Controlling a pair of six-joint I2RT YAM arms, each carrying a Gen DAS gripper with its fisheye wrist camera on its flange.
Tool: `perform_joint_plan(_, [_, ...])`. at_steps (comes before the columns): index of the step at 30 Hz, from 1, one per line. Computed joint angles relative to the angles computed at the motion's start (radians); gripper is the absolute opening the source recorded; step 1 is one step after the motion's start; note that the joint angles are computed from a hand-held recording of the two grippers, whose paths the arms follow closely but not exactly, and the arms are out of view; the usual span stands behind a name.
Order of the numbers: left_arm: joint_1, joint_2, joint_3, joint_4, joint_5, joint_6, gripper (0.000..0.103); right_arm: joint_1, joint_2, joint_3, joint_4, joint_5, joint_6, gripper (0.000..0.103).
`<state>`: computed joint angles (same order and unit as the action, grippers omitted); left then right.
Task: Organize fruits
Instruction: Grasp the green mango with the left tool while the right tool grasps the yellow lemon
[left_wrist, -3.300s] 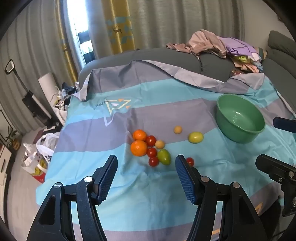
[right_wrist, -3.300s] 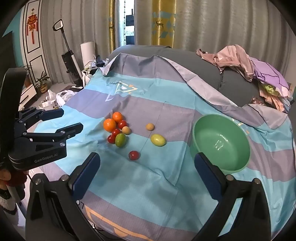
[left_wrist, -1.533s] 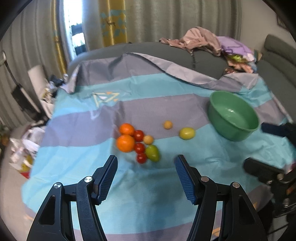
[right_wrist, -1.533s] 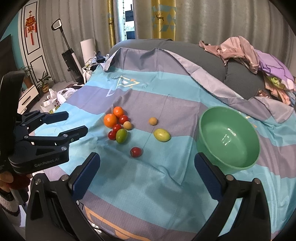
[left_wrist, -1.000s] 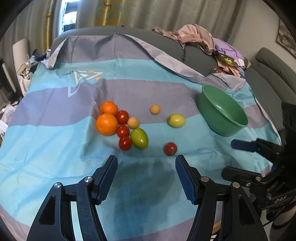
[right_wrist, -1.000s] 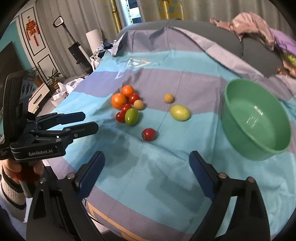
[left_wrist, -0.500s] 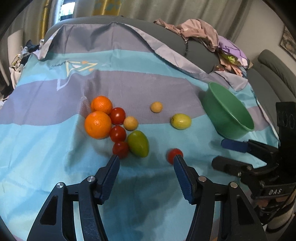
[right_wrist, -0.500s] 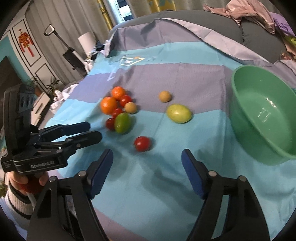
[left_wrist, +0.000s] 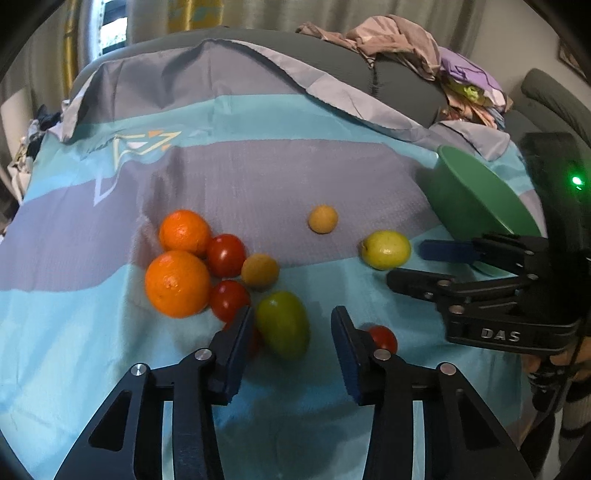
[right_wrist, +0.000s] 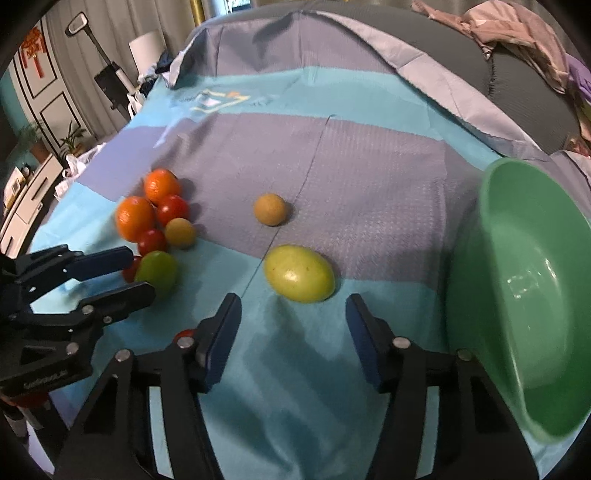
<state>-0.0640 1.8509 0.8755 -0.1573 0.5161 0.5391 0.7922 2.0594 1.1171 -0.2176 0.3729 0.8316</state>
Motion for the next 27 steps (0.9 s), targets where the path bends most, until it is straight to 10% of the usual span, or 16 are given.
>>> perform_joint_plan(27, [-0.009,-0.030,0.007,-0.086,0.011,0.061,0.034,0.003,-0.046,-0.054,0.103,0.007,0.001,0.043])
